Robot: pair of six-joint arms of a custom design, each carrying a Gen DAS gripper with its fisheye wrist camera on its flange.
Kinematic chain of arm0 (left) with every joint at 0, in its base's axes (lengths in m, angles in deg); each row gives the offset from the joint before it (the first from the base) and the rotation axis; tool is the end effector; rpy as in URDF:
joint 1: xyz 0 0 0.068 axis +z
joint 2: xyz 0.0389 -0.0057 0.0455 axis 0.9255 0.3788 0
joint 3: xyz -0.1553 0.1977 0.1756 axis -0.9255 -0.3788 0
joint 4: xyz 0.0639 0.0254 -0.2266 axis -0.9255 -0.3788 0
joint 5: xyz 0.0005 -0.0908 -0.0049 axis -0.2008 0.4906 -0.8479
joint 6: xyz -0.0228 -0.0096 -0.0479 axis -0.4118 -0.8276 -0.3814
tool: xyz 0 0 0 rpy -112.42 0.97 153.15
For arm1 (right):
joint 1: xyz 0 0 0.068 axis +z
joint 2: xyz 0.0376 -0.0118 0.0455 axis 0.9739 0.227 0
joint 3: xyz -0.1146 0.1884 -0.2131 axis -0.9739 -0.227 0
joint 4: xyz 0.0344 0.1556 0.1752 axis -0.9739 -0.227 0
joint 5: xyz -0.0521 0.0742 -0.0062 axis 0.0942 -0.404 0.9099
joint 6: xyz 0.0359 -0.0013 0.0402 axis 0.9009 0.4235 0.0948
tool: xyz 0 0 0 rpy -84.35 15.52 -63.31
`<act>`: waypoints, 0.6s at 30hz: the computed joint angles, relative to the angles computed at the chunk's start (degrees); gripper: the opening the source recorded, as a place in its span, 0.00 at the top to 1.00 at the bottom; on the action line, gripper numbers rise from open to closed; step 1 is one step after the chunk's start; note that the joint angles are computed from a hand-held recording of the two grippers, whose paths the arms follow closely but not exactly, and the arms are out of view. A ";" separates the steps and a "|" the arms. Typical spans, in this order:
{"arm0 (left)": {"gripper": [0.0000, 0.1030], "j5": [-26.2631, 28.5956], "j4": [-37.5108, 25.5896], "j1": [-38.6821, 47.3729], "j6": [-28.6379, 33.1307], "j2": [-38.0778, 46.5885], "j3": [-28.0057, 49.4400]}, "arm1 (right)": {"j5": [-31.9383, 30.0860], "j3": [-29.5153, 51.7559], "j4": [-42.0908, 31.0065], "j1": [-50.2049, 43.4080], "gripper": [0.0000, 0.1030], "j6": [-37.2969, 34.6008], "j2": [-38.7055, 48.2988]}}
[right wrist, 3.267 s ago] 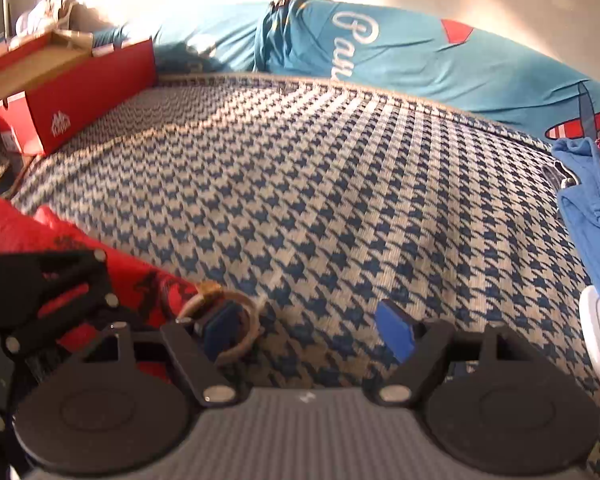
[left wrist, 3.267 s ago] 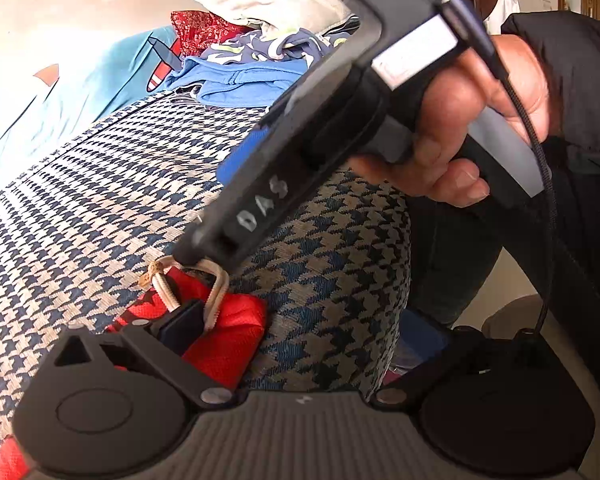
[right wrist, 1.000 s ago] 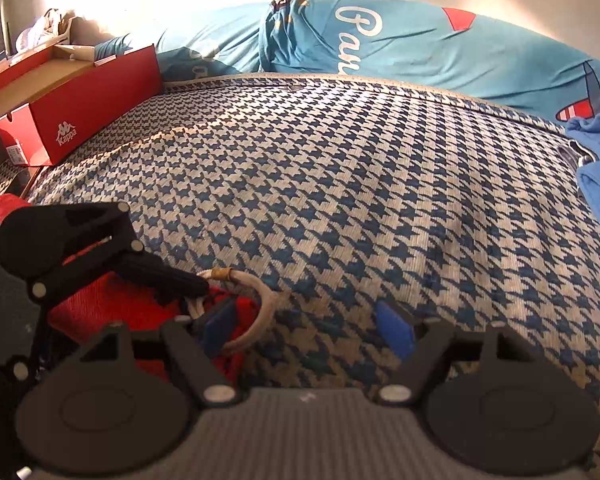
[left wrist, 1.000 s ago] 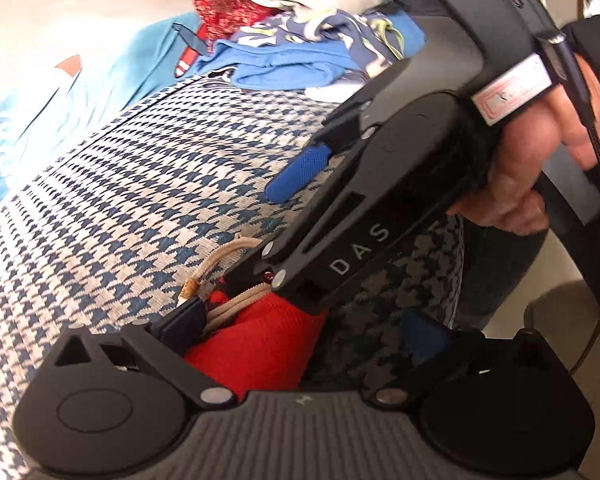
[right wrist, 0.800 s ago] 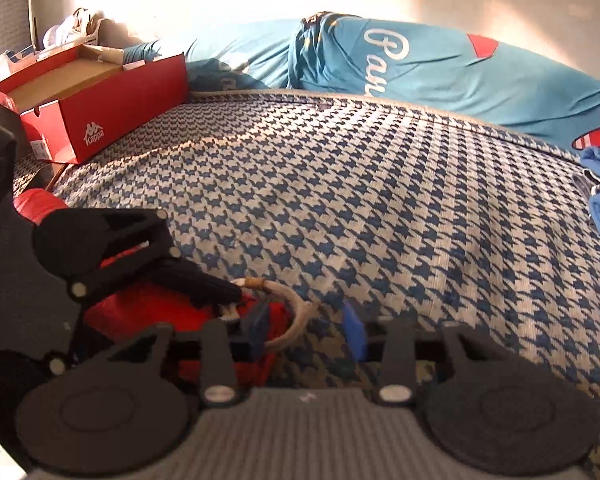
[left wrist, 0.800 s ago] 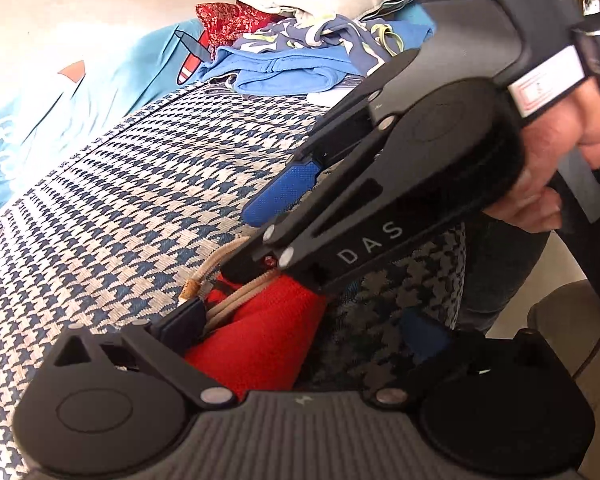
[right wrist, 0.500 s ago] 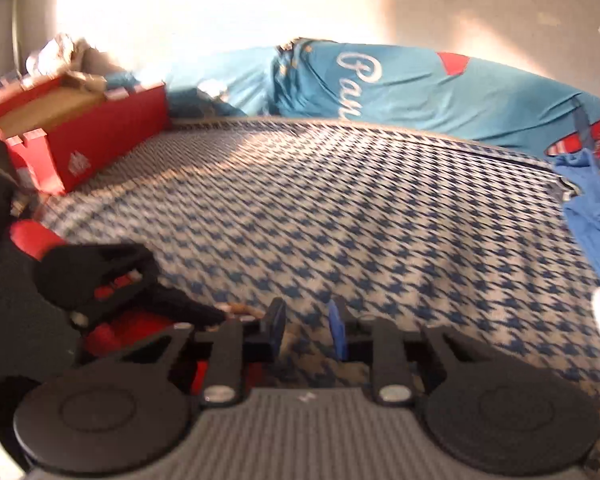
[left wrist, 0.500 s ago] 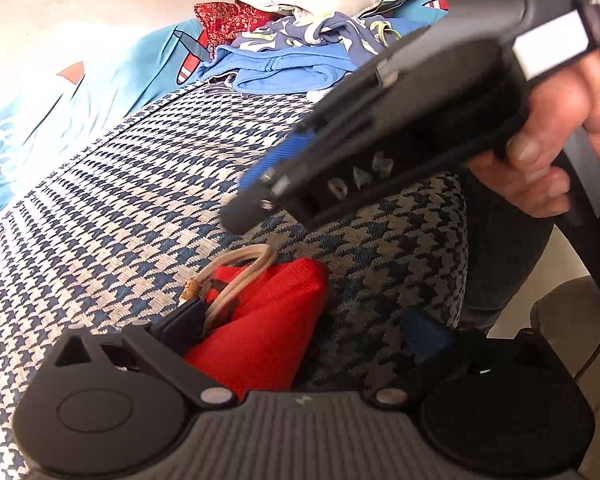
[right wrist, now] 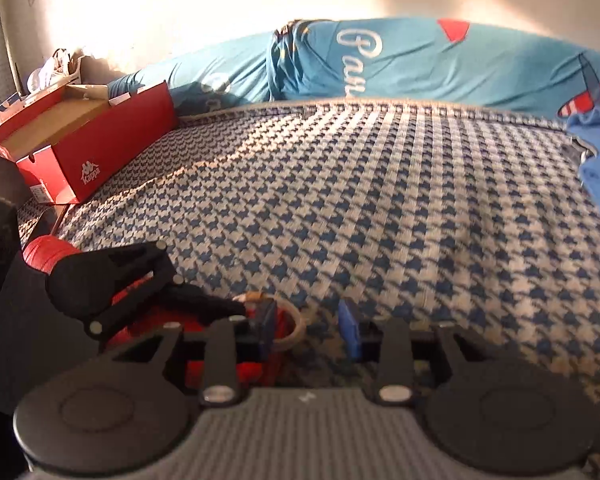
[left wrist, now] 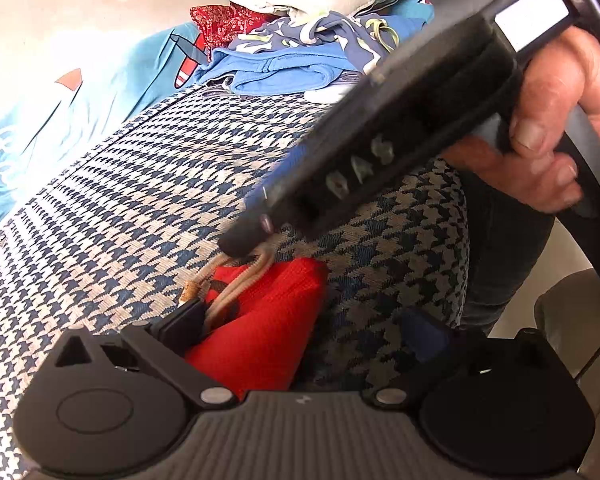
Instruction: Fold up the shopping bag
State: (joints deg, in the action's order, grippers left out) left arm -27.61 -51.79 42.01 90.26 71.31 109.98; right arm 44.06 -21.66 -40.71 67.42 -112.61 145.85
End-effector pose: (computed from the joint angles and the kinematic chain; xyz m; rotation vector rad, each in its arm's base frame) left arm 0.2904 -0.1513 0.1457 1.1242 2.0569 -0.3450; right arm 0.3138 -0.0327 0.1849 -0.6587 2.2382 0.3693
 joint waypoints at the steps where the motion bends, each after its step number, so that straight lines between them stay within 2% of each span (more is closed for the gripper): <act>1: 0.00 0.02 -0.11 0.01 0.06 0.05 0.11 | -1.83 0.20 -0.46 -0.53 0.69 0.34 -0.24; 3: 0.00 0.05 -0.19 0.03 0.14 0.11 0.22 | -4.92 0.73 -1.59 -1.31 0.71 0.67 -0.44; 5: 0.00 0.07 -0.18 0.06 0.18 0.15 0.26 | -5.91 1.80 -3.72 -1.09 0.78 -0.56 0.37; 8: 0.00 -0.04 0.11 0.06 0.31 0.33 0.28 | -4.76 3.20 -6.98 -0.14 0.82 -2.81 1.57; 13: 0.00 0.20 0.48 0.27 0.83 0.78 0.45 | -1.91 7.05 -13.86 0.43 0.80 -2.94 4.37; 15: 0.00 0.58 0.23 0.54 1.14 0.97 0.74 | -3.44 11.02 -19.87 -0.67 0.78 -1.36 6.60; 18: 0.00 0.81 -0.61 0.66 1.18 1.27 1.51 | -4.71 13.36 -23.46 -1.56 0.77 -0.94 8.02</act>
